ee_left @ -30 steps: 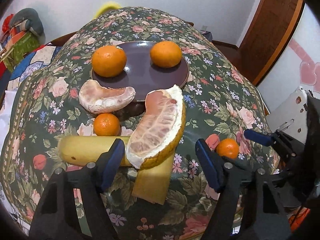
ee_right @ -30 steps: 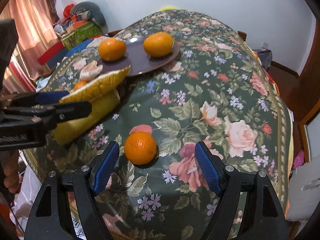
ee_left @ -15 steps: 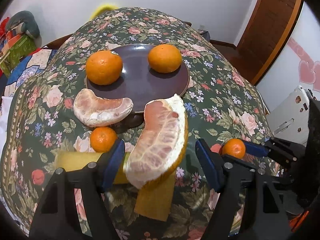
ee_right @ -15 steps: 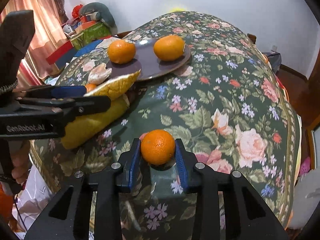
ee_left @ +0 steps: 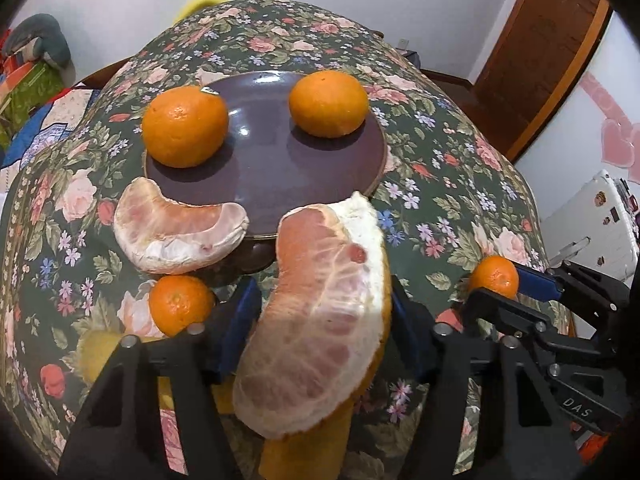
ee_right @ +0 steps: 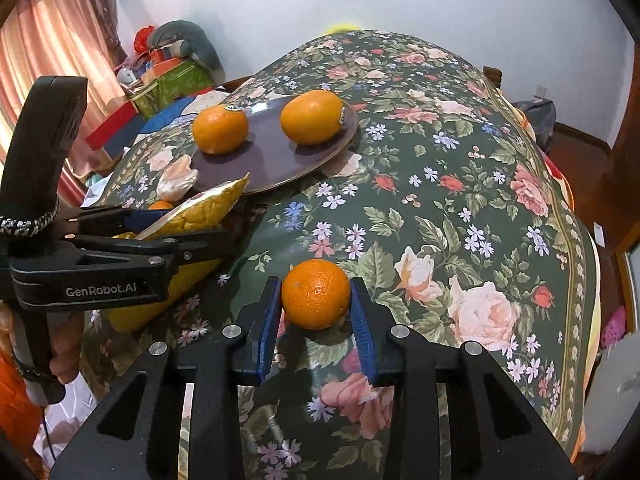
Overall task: Organize fruits
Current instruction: 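Grasp a pomelo segment with the left tool while the right tool grasps a small mandarin, then lay the pomelo segment beside the other segment with the left tool while the right tool holds the mandarin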
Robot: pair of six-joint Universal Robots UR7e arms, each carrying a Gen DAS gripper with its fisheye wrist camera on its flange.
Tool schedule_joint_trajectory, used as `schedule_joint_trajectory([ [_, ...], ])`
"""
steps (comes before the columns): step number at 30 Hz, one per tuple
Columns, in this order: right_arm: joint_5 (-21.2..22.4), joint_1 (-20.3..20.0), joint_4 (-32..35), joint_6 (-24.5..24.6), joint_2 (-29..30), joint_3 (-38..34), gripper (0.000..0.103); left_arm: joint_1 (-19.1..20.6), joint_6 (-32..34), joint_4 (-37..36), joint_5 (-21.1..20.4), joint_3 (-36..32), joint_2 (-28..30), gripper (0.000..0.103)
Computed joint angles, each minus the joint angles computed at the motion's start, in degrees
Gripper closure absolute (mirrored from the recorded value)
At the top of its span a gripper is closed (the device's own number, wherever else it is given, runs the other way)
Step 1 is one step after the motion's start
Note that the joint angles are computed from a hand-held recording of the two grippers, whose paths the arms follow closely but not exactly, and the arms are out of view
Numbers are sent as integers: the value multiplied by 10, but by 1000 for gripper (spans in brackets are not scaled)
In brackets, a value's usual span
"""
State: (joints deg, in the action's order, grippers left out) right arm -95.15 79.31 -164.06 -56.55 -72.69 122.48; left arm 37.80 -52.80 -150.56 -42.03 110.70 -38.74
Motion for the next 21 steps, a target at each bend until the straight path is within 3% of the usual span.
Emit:
schedule_joint_trajectory([
  [7,-4,-2,0,3,5,-2,72,-9,1,8,14,0,-3,53],
  [21,15,9,-4,5,-8,-3,72,-38,-17,-7,46,32,-40,54],
])
